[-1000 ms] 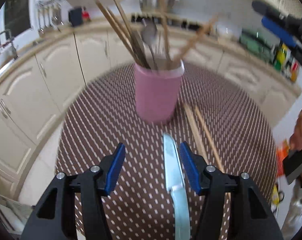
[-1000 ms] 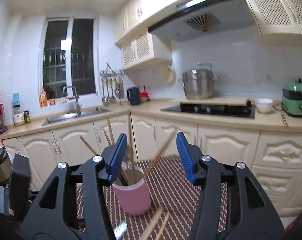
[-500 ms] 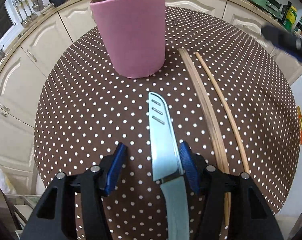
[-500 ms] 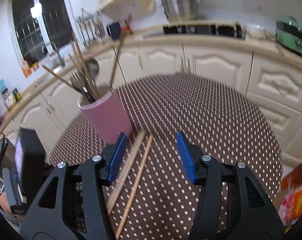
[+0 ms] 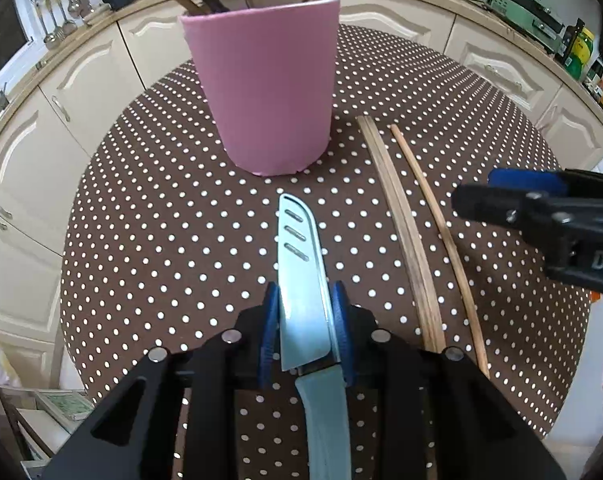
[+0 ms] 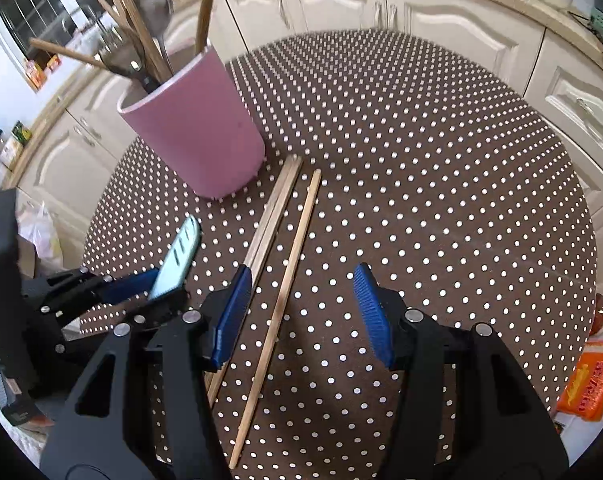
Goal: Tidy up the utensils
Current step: 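Grasp a wooden chopstick with the right tool while the left tool lifts the knife, then carry the knife with the left tool over the cup and drop it while the right tool drops its chopstick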
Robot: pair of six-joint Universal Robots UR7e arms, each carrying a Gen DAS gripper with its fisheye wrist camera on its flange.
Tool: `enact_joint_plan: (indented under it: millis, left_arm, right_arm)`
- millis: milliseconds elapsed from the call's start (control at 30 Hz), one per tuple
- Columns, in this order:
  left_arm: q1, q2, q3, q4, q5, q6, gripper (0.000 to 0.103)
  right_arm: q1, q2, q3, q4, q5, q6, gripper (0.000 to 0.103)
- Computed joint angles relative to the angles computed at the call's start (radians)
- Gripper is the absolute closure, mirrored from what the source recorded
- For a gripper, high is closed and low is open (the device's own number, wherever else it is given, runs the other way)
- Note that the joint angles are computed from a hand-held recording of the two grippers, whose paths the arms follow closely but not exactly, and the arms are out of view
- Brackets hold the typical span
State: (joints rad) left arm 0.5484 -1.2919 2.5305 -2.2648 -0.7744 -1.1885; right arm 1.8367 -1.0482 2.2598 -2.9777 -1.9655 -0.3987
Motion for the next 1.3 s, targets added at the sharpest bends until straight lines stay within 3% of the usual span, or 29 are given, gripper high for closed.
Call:
enact_joint_plan:
  millis: [100,233,333,400,433,467,633,1000,1300]
  left_arm:
    - [-0.014,-0.049,0.028,0.0,0.008,-0.017,0.077]
    - [-0.043,-0.094,0.048,0.036,0.029,-0.063,0.077]
    - [-0.081,-0.137,0.057,0.094,0.054,-0.113,0.077]
    - [-0.111,-0.161,0.059,0.149,0.069,-0.152,0.077]
    - [-0.125,-0.174,0.061,0.172,0.078,-0.169,0.077]
    - [-0.139,-0.188,0.063,0.195,0.08,-0.185,0.077]
    - [-0.199,-0.239,0.07,0.264,0.087,-0.233,0.078]
    - [-0.257,-0.224,0.086,0.217,0.134,-0.262,0.078]
    - [-0.333,-0.275,0.096,0.271,0.19,-0.334,0.078]
  right_arm:
    - [0.008,0.022,-0.028,0.057,-0.019,0.023,0.052]
    - [0.028,0.068,-0.066,0.099,-0.048,0.046,0.068]
    - [0.035,0.108,-0.097,0.145,-0.065,0.074,0.07]
    - [0.052,0.133,-0.108,0.136,-0.094,0.073,0.074]
    - [0.061,0.148,-0.114,0.128,-0.113,0.071,0.087]
    - [0.07,0.166,-0.121,0.114,-0.131,0.069,0.09]
    - [0.07,0.19,-0.124,0.071,-0.114,0.068,0.097]
    - [-0.021,0.042,-0.029,-0.037,0.101,0.01,0.097]
    - [-0.053,-0.114,0.036,-0.063,0.298,-0.05,0.097]
